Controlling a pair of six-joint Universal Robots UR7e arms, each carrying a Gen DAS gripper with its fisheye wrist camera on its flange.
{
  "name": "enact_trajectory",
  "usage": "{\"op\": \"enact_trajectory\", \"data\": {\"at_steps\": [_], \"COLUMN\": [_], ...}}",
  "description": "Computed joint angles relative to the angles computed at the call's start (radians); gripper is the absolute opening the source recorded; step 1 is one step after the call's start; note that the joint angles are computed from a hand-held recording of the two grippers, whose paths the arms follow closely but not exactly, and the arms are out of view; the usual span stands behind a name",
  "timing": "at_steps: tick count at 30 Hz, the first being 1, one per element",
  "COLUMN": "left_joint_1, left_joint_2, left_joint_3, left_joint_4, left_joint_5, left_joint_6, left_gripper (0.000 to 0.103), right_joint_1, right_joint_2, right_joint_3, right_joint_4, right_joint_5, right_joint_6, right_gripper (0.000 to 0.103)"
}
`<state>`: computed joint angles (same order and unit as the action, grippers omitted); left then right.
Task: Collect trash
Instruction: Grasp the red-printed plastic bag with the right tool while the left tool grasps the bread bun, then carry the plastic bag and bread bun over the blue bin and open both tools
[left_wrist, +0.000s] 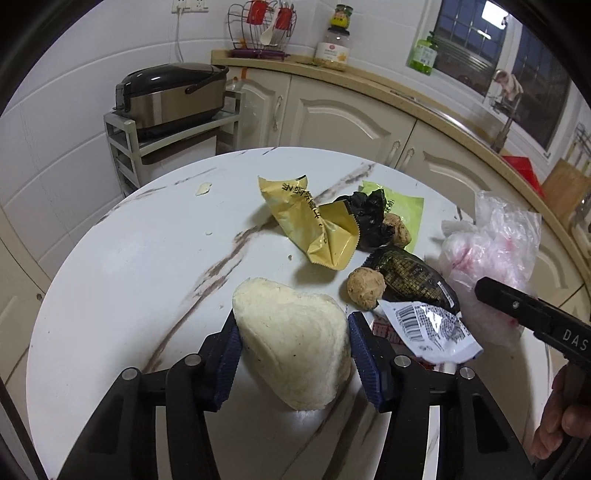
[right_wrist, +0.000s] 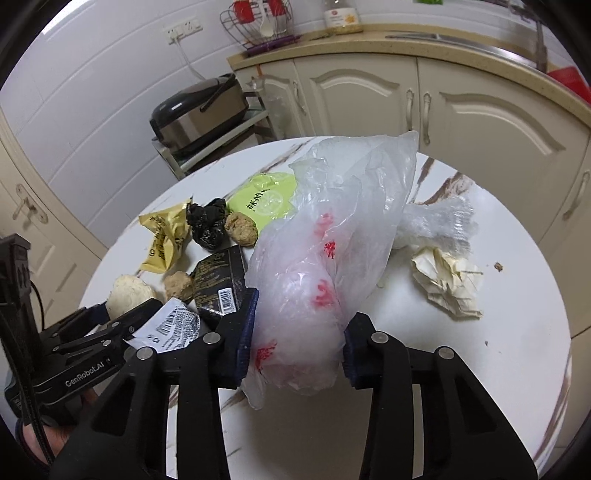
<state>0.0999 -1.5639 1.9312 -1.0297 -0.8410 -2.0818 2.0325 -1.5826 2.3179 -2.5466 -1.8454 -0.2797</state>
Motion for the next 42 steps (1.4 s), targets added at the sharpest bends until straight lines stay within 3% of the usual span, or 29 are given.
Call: {"op": "enact_trajectory", "data": {"at_steps": [4,12,18,26,30,34,39,42], "left_joint_1": [-0.116,-0.214,-0.267,-0.245,-0.205,-0.158,-0.091,-0.048], "left_joint_2": [-0.015,0.051,0.161,0.321,0.393,0.466,0.568,0.635], "left_joint_3": [0.014,-0.057,-0.160,-0.295,-0.332,-0.341,-0.334,-0.341], "left_joint_4": [0.057,0.138,0.183,0.141,0.033,-0.163,-0.502,-0.685], "left_joint_5": [-0.085,-0.123,-0.094,0.025,0.103,0.165,0.193,0.178], "left_joint_6": [-0.103,-0.187,-0.186,-0.052,0.085,0.264,0.544,0.688], "left_gripper": [0.050,0.050,0.050,0.050,0.050,0.050,0.050,0.050], "right_joint_1": [-0.006,-0.008,-0.007,-0.032,-0.080,-0.158,-0.324,-0.470], "right_joint_2": [-0.054,-0.155,-0.243,-0.389,-0.479,-0.563,-0.659,-0.707], "right_joint_3": [0.013,0.022,0.014,-0.012,-0.034,-0.064,-0.112,-0.148], "right_joint_4": [0.022,0.077,0.118,0.185,0.227,0.270,0.326,0.361], "right_joint_5": [0.016,0.041,0.069,0.113,0.136,0.156,0.198,0.245], "right_joint_6": [0.000,0.002,-0.003,-0.039,-0.079,-0.128,-0.212,-0.278], "right_gripper": [0.036,0.036,0.036,0.036,0.036,0.036,0.036,0.036]}}
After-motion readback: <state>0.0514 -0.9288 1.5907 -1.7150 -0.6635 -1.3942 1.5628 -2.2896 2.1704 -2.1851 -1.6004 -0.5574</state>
